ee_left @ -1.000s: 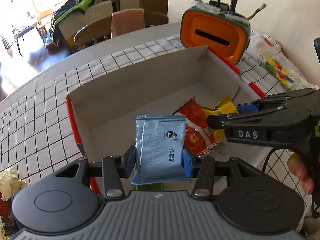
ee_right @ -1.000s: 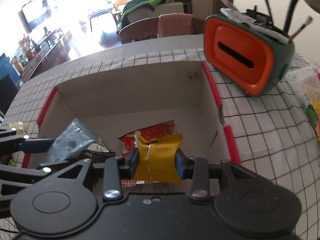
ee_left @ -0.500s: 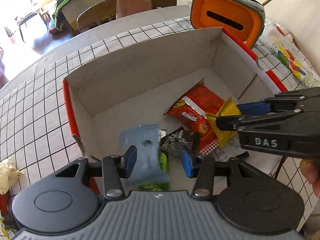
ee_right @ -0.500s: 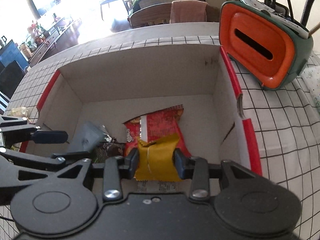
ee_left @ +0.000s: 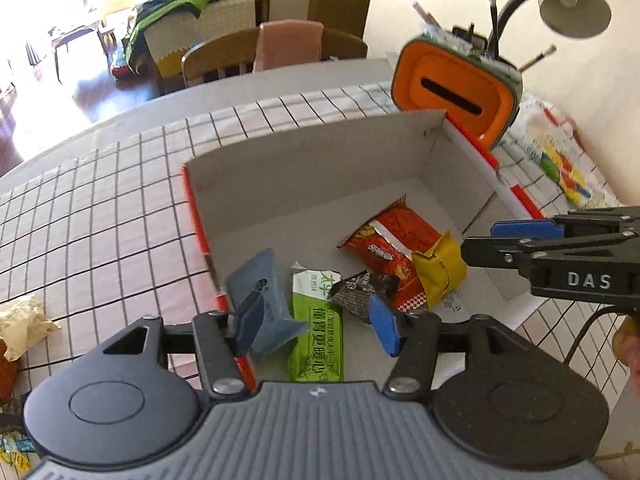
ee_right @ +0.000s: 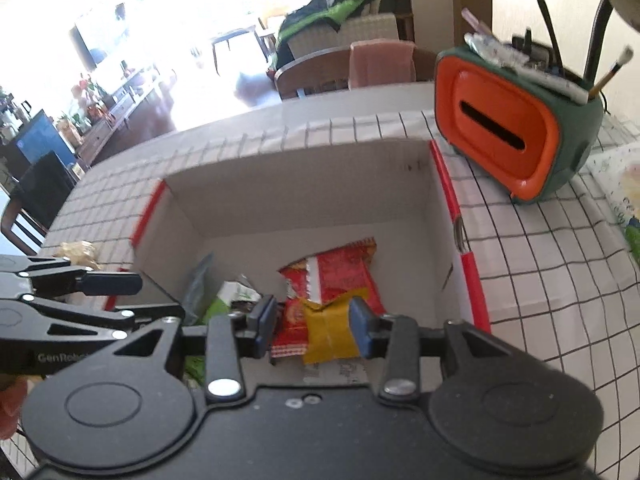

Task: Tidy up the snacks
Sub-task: 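Release the blue-grey packet into the box with the left tool while the right tool drops the yellow packet, then move both tools back over the remaining snacks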

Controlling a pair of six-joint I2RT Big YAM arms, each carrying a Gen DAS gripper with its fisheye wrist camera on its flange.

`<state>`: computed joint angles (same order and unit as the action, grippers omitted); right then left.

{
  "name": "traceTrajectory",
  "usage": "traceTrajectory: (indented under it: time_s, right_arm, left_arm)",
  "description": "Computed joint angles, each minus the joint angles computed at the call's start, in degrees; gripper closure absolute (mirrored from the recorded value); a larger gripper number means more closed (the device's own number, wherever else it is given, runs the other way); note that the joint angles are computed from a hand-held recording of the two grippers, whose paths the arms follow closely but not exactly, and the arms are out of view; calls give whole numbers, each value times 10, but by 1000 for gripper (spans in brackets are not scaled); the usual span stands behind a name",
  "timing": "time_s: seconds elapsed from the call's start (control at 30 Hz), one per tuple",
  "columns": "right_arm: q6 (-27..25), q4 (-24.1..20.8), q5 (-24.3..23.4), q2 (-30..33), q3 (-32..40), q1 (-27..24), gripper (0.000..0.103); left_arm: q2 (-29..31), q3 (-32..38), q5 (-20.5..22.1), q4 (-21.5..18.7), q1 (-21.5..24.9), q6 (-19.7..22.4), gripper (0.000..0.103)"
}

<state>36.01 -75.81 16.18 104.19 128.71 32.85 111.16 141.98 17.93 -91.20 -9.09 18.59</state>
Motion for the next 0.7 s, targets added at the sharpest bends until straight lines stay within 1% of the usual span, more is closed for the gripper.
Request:
traceTrajectory:
  time_s: [0.17,0.23,0.37,0.43,0.5,0.57,0.6,0.63,0.67,0.7]
  right_arm:
    - [-22,1,22,9,30,20,59]
    - [-21,-3,35,18,47,28,58]
    - [-19,-17,52,42,94,45,53]
    - [-19,-23,54,55,118,52,52]
    - [-16,-39,51,76,155,57,51]
    - [-18,-42,50,89,175,63,48]
    - [-20,-47,51,100,192,67,44]
    - [-21,-56,55,114,216,71,31]
    - [-22,-63,61,128,239,76,10]
    - [-24,-65,65,141,258,81,4]
  left_arm:
    - [-26,-27,14,27,16,1,44]
    - [-39,-40,22,37,26,1,41]
    - [-61,-63,35,57,49,6,41]
    - [-72,-78,38,68,60,6,40]
    - [-82,-90,47,73,75,8,37]
    - [-91,-102,54,79,92,11,37]
    - [-94,-105,58,80,100,14,37]
    - [-96,-108,61,80,108,18,37]
    - [-99,-112,64,81,116,21,37]
    - [-103,-117,67,83,126,25,36]
